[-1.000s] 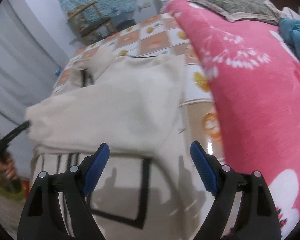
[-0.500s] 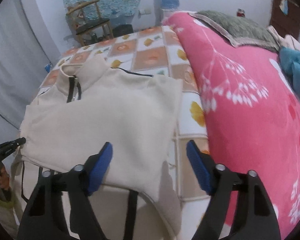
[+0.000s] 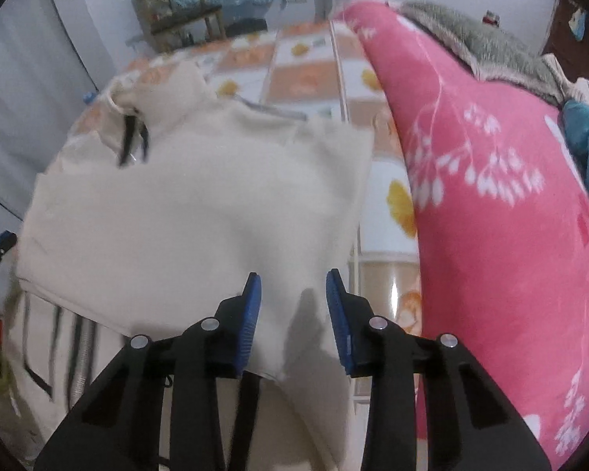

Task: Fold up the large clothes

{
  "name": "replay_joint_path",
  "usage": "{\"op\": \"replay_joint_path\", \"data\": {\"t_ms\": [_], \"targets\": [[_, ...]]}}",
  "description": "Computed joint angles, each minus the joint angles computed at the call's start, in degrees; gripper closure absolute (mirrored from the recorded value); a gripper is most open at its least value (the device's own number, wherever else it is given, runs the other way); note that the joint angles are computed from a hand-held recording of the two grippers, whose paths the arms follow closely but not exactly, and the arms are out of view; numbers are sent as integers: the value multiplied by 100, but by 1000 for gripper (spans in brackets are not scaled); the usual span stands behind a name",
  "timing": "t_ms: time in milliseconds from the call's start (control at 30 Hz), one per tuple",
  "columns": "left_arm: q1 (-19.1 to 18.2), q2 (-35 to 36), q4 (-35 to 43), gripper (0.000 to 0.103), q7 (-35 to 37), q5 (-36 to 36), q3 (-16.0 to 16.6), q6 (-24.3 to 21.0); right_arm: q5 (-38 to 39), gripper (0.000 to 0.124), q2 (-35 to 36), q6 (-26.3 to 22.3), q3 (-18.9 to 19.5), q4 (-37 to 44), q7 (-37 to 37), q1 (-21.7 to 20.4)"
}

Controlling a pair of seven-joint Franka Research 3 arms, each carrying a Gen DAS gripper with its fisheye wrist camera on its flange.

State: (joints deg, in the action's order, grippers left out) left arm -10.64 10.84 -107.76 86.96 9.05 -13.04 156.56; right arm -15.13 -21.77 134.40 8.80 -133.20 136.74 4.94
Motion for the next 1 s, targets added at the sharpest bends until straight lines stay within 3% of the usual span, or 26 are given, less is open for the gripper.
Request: {"op": "replay_joint_path", "data": {"t_ms": [67, 200, 267, 367, 467, 667, 767, 800, 900, 1000], "targets": [[157, 96, 164, 71, 453, -651, -226, -41, -59, 90, 63, 209, -8, 57, -21, -21], [74, 595, 809, 68, 614, -1101, -348, -779, 109, 90, 410, 675, -165, 103, -235, 37], [-85, 788, 931, 68, 441, -897, -263, -874, 292, 89, 593, 369, -169, 130, -267, 93], [-111, 753, 723, 67, 414, -766, -249, -577, 571, 89, 444, 336, -266, -97, -355, 182], [-28, 771, 751, 67, 500, -907, -318, -634, 534, 89, 388, 203, -238, 75, -353, 126], [-29, 738, 719, 67, 474, -937, -310, -638, 135, 88, 827, 658, -304, 522, -433, -47], [18, 727, 680, 67, 544, -1052, -351, -584, 178, 84, 1291, 293, -440, 768, -569, -89], [27, 731, 679, 67, 571, -1072, -356, -572, 309, 84, 1318, 404, -536, 712, -597, -51], [17, 696, 626, 67, 618, -1040, -343, -498, 179, 81, 1198, 175, -507, 803, -361, -10], [27, 566, 463, 66, 689, -1022, -350, -304, 250, 74, 950, 241, -467, 709, -320, 83]]}}
